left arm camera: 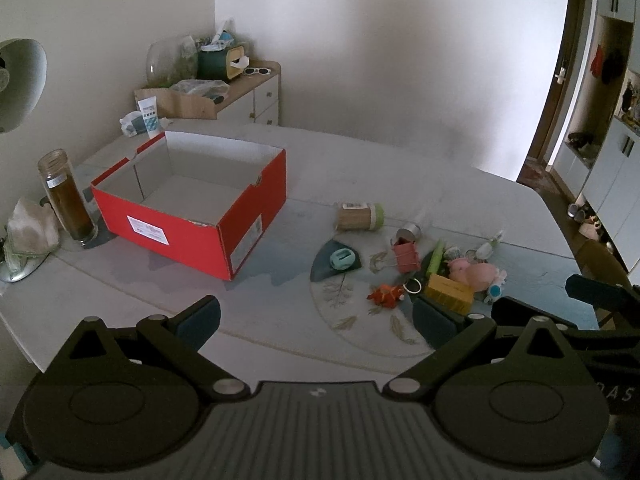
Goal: Organize rigid objects
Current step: 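Move both tools toward the cluster of small items on the table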
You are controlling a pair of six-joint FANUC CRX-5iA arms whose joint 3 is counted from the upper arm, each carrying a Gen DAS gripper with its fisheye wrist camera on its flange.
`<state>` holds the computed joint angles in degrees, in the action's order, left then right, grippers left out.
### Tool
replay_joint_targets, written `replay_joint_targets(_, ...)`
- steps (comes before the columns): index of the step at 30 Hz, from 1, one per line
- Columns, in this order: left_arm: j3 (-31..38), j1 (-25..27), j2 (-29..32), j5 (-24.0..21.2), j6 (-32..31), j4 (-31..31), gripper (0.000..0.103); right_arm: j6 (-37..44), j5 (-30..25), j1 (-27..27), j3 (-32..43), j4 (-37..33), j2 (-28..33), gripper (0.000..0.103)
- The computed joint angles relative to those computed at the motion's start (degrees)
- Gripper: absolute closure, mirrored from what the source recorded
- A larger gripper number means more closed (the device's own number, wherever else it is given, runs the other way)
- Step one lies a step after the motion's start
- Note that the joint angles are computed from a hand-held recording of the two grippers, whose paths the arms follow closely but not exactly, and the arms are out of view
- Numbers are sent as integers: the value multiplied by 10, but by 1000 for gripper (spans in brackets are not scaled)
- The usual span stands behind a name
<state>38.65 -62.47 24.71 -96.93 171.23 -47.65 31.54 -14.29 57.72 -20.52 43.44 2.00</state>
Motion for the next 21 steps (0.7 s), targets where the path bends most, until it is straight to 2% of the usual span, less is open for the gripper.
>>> replay_joint_targets(10,8,0,2,-4,-5,-1,0,4,17,-5,-8,9,-2,0)
replay_joint_targets(14,10,4,5,0,-13,4,0,38,22,-3,-5,-22,-3,0)
replay_joint_targets(16,3,9,2,11,-16,9,0,68,17,-1,4,-54,-1,1)
replay_joint_targets(21,-20,21,-9,56,-35,14,0,64,16,-6,7,-52,3,2)
